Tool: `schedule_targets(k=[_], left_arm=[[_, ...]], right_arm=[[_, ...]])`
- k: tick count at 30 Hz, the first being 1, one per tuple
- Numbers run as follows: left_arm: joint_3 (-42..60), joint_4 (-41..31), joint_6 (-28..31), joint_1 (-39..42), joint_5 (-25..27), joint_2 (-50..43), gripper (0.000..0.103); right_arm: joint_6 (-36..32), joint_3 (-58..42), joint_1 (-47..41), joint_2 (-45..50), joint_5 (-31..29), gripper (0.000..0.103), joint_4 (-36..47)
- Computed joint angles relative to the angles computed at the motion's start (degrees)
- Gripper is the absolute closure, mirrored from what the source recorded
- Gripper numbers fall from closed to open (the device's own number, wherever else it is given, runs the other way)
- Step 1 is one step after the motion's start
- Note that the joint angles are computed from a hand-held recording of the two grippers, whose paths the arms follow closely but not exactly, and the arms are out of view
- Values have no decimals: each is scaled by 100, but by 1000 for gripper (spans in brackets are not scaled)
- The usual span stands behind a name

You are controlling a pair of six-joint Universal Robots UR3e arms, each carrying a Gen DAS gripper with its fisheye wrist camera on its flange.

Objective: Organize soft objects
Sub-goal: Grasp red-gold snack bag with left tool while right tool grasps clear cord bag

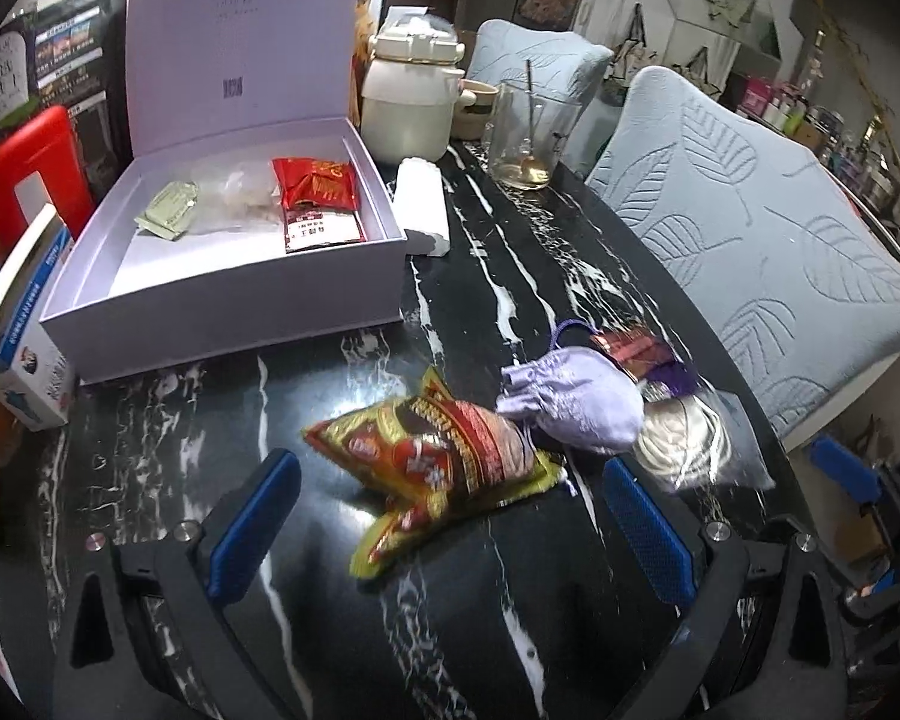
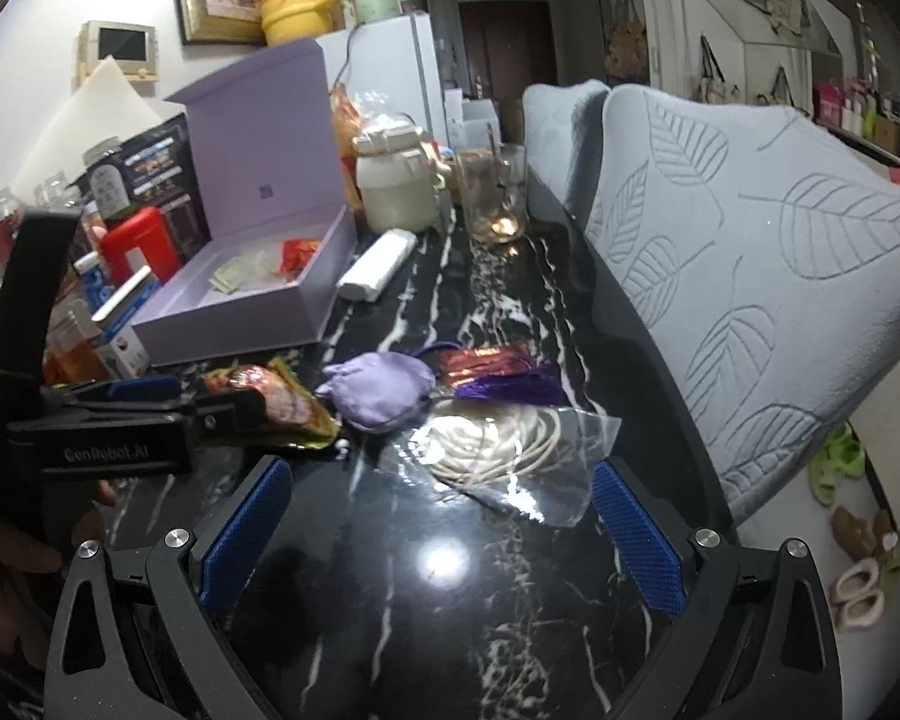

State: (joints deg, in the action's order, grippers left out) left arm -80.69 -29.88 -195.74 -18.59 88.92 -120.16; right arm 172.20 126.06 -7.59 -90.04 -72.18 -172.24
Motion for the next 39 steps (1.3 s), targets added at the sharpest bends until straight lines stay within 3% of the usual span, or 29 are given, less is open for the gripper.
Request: schedule_targets(k=[14, 26, 30, 32, 35, 39], left_arm=[[929, -391, -564, 233, -508, -866, 1], [869, -287, -502, 269, -437, -910, 1], [657, -154, -472, 284, -362, -801, 9], [574, -117, -421, 274, -289, -751, 15], [535, -33, -429, 235, -236, -739, 31], [473, 19, -424, 217, -287, -702, 38]], right_arm=[[-19, -909, -133, 872, -398, 1, 479], [270, -1304, -525, 1516, 204, 1, 703], [323, -1576, -511, 1766, 342, 2, 913], [375, -1570, -497, 1797, 326, 12, 831], [345, -1545, -510, 1766, 312, 37, 857], [278, -1349, -690, 1610, 705, 64, 960]])
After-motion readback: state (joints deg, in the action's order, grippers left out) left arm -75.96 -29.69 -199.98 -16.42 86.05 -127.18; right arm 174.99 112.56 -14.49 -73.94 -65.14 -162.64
